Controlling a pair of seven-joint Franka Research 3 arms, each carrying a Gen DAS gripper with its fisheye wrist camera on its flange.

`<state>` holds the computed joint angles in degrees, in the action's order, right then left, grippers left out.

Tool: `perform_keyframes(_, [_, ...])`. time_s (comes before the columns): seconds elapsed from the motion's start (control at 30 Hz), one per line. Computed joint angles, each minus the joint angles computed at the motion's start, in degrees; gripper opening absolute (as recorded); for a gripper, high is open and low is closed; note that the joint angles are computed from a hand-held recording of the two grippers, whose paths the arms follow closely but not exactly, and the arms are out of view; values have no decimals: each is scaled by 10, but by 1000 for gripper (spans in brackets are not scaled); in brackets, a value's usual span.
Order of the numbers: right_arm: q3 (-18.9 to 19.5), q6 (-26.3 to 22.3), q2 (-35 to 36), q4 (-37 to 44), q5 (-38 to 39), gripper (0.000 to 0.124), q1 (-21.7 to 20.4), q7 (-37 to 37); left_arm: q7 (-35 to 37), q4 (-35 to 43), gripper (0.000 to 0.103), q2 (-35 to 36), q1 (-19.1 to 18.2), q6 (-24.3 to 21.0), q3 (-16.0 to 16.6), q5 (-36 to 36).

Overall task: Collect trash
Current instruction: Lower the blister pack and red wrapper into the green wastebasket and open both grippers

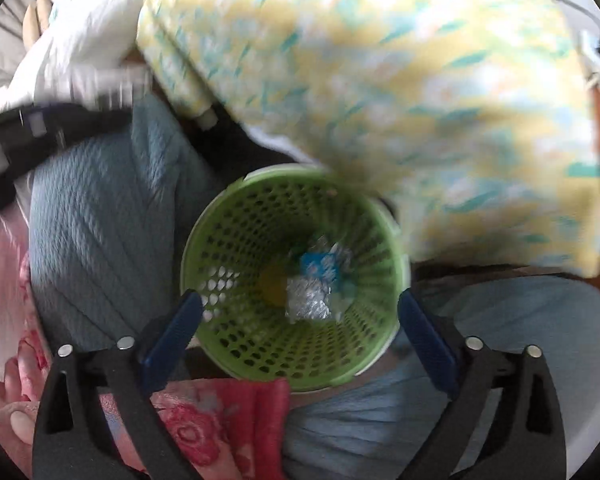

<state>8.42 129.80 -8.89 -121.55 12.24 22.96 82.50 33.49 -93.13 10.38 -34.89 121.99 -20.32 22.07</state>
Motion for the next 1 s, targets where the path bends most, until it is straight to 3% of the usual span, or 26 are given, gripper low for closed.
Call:
perform_keyframes(0.27, [-6, 14, -48, -23, -32, 100, -23, 34, 70, 20, 36, 53, -3, -11, -11, -74])
perform_keyframes(0.33, [-9, 15, -36, -11, -33, 100, -28, 32, 80, 22, 42, 61, -4, -10, -12, -90])
perform_keyframes(0.4, [-13, 14, -36, -11, -28, 100, -32, 28, 86, 24, 64, 64, -7, -11, -11, -95])
perform_keyframes(0.47, [-17, 12, -33, -7, -19, 100, -35, 24, 80, 28, 77, 64, -17, -16, -7, -76])
perform_keyframes(0.6, [-17, 16, -28, -7, -18, 100, -40, 24, 81, 32, 87, 61, -20, -16, -4, -66])
perform_keyframes(1.0, [-16, 16, -26, -7, -14, 100, -41, 29, 50, 36, 92, 52, -19, -23, 2, -49])
